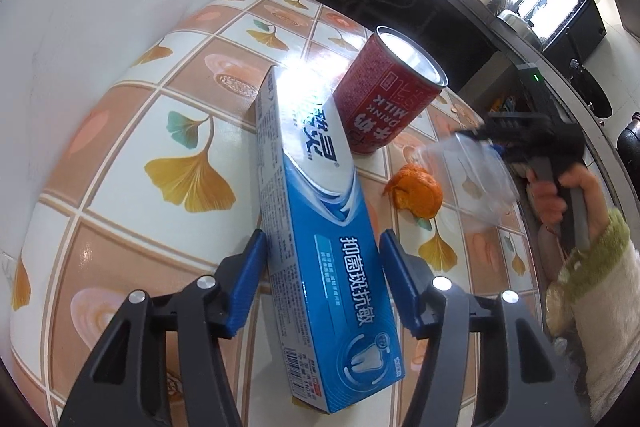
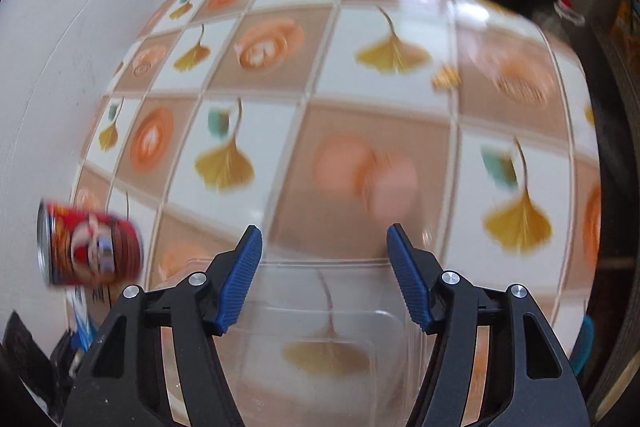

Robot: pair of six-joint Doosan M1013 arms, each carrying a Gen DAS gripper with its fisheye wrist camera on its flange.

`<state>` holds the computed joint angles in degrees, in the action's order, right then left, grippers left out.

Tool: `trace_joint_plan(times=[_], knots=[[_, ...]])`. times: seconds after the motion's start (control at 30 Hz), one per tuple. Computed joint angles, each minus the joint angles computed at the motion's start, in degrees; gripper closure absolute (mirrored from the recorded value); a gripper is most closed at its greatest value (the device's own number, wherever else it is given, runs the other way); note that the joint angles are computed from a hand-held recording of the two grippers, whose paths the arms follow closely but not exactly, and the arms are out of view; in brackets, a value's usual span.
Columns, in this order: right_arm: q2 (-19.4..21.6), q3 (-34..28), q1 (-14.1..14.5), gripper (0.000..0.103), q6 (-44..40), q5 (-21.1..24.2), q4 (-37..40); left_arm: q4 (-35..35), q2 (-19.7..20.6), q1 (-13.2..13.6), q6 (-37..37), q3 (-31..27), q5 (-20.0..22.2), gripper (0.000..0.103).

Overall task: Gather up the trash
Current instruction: 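Grasp the clear plastic container with the right tool while the left tool holds the toothpaste box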

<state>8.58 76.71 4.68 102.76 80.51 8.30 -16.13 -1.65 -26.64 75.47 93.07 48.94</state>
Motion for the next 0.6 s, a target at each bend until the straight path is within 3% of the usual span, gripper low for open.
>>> trace_joint_plan(times=[0.13,0.43,0.5,0.6], knots=[[-5.2,5.2,-0.2,0.042,1.6,0.4,0.6,0.1,-0.8,-0.2,0.2,0.9,-0.3,0.047],[-14.5,11.8,-1.9,0.030,5.3,2.1,7.2,0.6,-2.3,-0.3,-0.3,2.3,-0.2,0.047],[-16.2,12.4,-1.8,0.028,2.7,0.6,8.1,0.5,-2.6,-0.4,-0.4,2.5,-0.3,0.047],[-17.4,11.7,0.9,0.017,-7.4,-0.8,6.2,0.4,-2.8,-0.4,-0.1,2.7,-0.1,0.047]])
